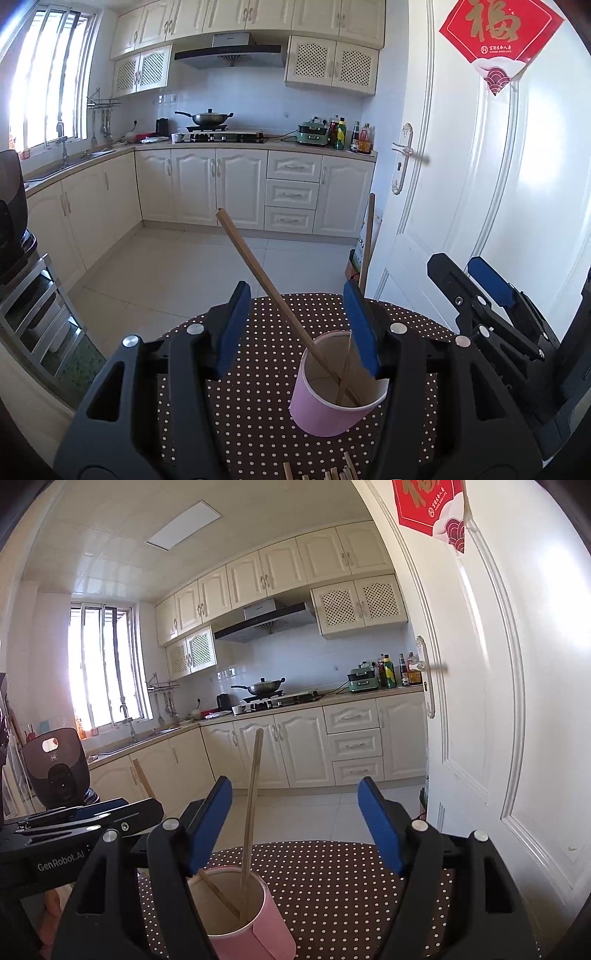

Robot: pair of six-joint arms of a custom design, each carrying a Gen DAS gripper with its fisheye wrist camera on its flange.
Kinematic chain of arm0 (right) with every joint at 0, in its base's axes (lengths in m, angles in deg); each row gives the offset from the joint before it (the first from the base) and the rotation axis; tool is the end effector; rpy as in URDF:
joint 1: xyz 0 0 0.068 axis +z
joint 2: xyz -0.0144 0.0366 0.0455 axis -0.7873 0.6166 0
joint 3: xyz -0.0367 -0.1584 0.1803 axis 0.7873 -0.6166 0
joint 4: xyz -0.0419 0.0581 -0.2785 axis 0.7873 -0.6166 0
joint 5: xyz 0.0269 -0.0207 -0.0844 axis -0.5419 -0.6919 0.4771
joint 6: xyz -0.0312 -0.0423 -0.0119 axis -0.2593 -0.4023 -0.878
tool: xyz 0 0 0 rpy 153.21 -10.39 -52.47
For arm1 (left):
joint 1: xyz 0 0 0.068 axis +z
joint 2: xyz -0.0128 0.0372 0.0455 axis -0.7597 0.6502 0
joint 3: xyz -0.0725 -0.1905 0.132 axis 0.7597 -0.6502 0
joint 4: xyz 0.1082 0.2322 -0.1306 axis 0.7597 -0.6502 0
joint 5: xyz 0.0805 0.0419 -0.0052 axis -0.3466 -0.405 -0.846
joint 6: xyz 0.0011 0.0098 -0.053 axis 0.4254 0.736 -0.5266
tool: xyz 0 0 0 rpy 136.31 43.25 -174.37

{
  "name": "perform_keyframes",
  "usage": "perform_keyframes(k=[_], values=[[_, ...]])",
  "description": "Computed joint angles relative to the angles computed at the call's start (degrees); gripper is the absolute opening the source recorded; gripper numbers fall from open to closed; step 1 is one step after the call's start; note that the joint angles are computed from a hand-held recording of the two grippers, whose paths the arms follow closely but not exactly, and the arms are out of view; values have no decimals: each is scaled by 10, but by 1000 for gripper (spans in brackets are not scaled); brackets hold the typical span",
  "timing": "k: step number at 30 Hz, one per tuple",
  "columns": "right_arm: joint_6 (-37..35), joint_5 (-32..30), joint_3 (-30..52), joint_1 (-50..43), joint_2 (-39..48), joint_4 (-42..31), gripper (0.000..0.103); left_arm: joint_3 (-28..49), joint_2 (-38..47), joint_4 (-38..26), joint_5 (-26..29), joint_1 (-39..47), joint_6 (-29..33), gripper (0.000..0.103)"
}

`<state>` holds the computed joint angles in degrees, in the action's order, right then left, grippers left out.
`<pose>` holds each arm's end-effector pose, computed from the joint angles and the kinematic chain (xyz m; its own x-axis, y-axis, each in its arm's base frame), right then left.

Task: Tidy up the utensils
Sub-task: 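Move the left tool back to the chopstick row while the right tool returns there too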

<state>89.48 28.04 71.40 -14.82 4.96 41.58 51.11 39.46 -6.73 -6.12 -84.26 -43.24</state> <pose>0.2142 0.1394 0.1938 -0.1739 0.1841 -0.9674 -0.0733 0.9772 0.1991 0.2680 -0.1751 0.2096 -0.4462 0.0548 -0.8933 0.2714 0.9594 -0.0767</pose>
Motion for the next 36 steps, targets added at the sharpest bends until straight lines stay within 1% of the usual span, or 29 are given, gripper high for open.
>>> perform_keyframes(k=[4, 8, 13, 19, 22, 24, 28, 30, 31, 33, 36], values=[[2, 16, -11, 13, -34, -23, 69, -13, -22, -9, -5, -3, 2, 52], [13, 26, -19, 23, -73, -64, 71, -26, -41, -20, -16, -13, -1, 52], [13, 54, -30, 48, -117, -104, 73, -50, -74, -36, -28, -26, -1, 52], [39, 69, -35, 68, -154, -161, 75, -84, -125, -63, -35, -40, -10, 53], [59, 73, -33, 81, -169, -208, 76, -107, -158, -80, -49, -49, -18, 53], [83, 67, -26, 88, -174, -249, 77, -124, -180, -91, -48, -48, -29, 53], [140, 16, -27, 82, -195, -309, 77, -142, -206, -111, -34, -40, -43, 53], [152, 5, -32, 84, -201, -324, 77, -154, -215, -117, -35, -37, -53, 53], [156, 6, -33, 87, -200, -332, 77, -161, -220, -120, -26, -32, -57, 53], [162, 4, -36, 90, -195, -348, 77, -172, -219, -123, -14, -23, -64, 53], [172, -6, -36, 92, -181, -365, 77, -185, -209, -125, -12, -14, -72, 53]])
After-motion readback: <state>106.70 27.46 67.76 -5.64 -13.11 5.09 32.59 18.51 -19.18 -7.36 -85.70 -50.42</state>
